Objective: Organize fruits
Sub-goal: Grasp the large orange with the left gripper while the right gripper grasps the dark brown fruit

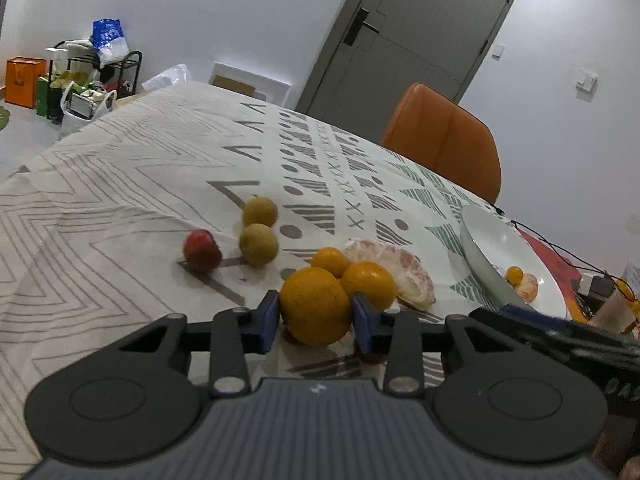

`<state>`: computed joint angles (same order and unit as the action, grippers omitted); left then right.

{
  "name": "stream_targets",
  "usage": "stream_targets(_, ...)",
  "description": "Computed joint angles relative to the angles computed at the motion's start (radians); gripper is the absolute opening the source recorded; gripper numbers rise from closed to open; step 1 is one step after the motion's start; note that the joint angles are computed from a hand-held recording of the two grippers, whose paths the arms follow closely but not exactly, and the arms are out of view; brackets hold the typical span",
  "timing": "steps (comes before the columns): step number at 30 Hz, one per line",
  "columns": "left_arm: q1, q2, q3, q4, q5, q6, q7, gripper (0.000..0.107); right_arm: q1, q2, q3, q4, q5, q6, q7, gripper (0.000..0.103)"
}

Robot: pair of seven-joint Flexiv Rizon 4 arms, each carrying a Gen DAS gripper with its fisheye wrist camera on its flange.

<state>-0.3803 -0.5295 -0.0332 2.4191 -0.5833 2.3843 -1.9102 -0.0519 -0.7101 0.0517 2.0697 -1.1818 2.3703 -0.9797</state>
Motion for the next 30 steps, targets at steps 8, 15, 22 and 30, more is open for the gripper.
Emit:
stream_targets(8,-0.020,0.028,0.010,0.037,-0.041,0.010,0.021,0.037,0.016,-0.022,-0.014,-0.025,-0.091,0.010,0.065,0.055)
stream_targets(15,-0.019,0.046,0.013,0.060,-0.069,0.015,0.037,0.037,0.039,-0.036,-0.032,-0.041,-0.131,0.022,0.102,0.052)
stream_targets(22,-0.024,0.063,0.013,0.078,-0.097,0.020,0.048,0.037,0.069,-0.047,-0.038,-0.049,-0.130,0.008,0.103,0.050)
stream_targets(30,-0.054,0.076,0.008,0.075,-0.169,0.018,0.111,0.037,0.075,-0.050,-0.032,-0.041,-0.119,0.004,0.072,0.022)
